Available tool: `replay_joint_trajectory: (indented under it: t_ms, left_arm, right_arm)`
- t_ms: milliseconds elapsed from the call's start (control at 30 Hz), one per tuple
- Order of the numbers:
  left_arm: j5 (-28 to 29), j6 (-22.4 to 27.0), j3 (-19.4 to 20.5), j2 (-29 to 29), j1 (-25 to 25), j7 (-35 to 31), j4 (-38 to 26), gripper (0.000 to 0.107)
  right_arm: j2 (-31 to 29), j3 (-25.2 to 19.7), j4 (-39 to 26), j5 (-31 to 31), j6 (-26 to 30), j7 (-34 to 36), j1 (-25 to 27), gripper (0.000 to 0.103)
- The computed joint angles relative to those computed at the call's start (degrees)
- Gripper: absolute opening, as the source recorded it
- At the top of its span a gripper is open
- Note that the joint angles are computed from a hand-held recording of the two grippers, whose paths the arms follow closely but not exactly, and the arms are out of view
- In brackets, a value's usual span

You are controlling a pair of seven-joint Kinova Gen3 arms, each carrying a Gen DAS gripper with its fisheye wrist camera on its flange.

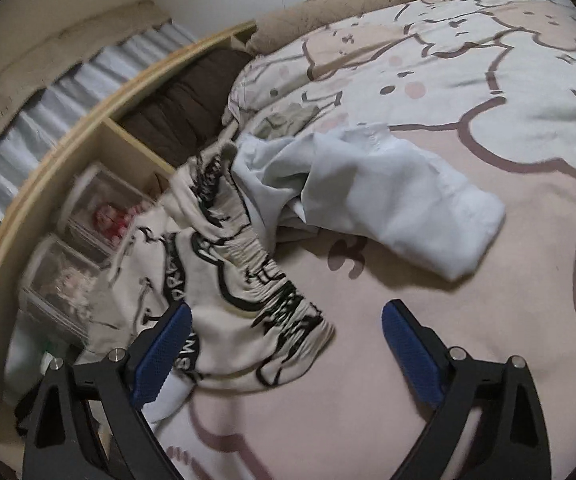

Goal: Fold clothes
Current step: 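Reach the left tool to the cream printed pants and grasp the waistband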

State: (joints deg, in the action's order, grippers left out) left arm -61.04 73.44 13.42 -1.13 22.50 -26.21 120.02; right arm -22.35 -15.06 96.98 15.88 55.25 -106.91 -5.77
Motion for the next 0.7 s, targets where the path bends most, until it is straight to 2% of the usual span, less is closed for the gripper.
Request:
replay_joint_trajectory:
  t_ms: [133,200,267,367,433,567,700]
  left_arm:
    - [2.7,-2.7,-1.4,-0.4,-1.7,-1.3,-0.9,0.096]
    - [3.5,-3.9,-1.5,-0.7,-2.2,-1.7,-0.9,0.079]
    - [5.1,-5.2,-1.8,-1.2,-3.5,-2.6,-1.1,0.041]
    - [10.1,-10.4,-4.3,-4.8,-6.4,-5.2,-0.9,0.035]
    - [13.0,-13.2,-5.3,-8.1,-8.8,-6.4,-0.5,0.013]
    - [18.5,-17.3,-8.1,-16.0,-12.8,-8.7,0.3,0.009]
    - [16.1,-16.1,-5.0,-24.4,-16.1,-9.1,-0.5,0.009]
  right_arm:
    - [0.1,0.0,0.0,-0.2,0.1,-0.1,0.0,0.103]
    - [0.3,0.0,-0.2,-0.4,0.3,0.0,-0.2,0.103]
    - [0.4,-0.1,-0.3,-0.5,0.5,0.0,-0.4,0.103]
    - [0.2,-0.2,-0.2,-0.4,0.5,0.4,-0.6,0.103]
    - [-0.1,-0.3,0.0,-0.1,0.5,0.5,-0.6,0.103]
    - [-0.6,0.5,0.2,-0.6,0.7,0.6,-0.2,0.103]
    - [-0.1,2.4,-0.1,-2.9,0.4,1.1,-0.6,0.103]
